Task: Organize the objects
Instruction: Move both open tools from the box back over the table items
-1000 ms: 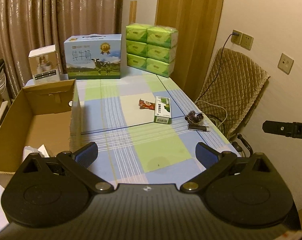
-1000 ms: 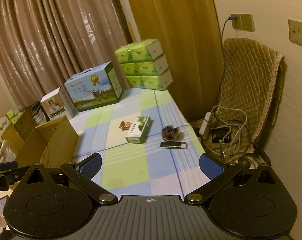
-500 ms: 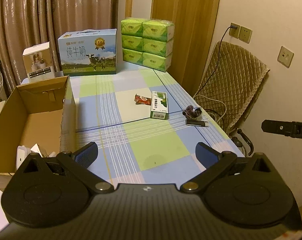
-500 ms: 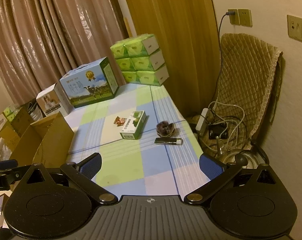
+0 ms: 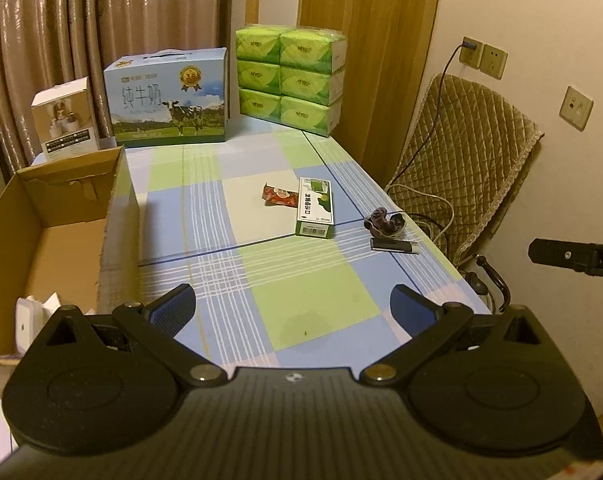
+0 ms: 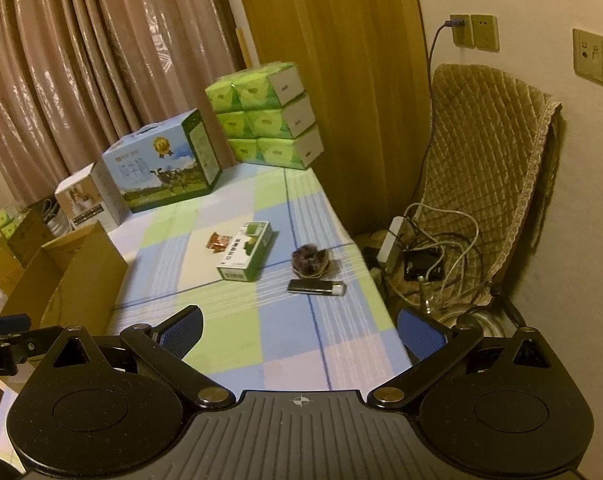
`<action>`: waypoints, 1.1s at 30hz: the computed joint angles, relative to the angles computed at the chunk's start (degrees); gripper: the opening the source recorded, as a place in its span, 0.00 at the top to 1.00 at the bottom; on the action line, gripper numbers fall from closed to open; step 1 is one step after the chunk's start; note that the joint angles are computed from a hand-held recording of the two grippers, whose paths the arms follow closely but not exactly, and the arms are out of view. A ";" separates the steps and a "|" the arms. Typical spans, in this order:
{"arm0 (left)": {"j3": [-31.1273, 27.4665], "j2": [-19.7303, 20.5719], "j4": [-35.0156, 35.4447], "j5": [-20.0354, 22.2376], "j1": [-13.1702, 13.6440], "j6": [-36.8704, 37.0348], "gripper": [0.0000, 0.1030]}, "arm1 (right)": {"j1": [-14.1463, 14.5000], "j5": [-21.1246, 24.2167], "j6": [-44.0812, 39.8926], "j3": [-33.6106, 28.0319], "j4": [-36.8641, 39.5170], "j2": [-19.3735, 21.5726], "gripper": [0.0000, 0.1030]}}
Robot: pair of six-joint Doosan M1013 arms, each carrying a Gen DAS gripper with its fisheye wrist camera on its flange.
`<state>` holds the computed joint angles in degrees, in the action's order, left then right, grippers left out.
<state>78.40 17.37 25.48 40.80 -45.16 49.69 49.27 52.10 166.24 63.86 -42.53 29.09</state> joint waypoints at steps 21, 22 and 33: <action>-11.43 12.52 -4.88 1.27 2.28 7.12 0.01 | -7.21 -6.89 -20.86 -1.46 11.31 5.70 0.02; -11.93 13.12 -5.04 1.47 2.38 7.36 0.01 | -7.60 -7.26 -21.71 -1.65 12.29 6.16 0.02; -15.12 17.50 -5.95 1.82 3.66 7.16 0.01 | -9.12 -8.39 -15.38 -6.28 13.49 11.94 0.09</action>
<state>63.28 34.87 19.53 42.63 -41.49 56.84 40.15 43.72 150.86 57.57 -29.04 41.03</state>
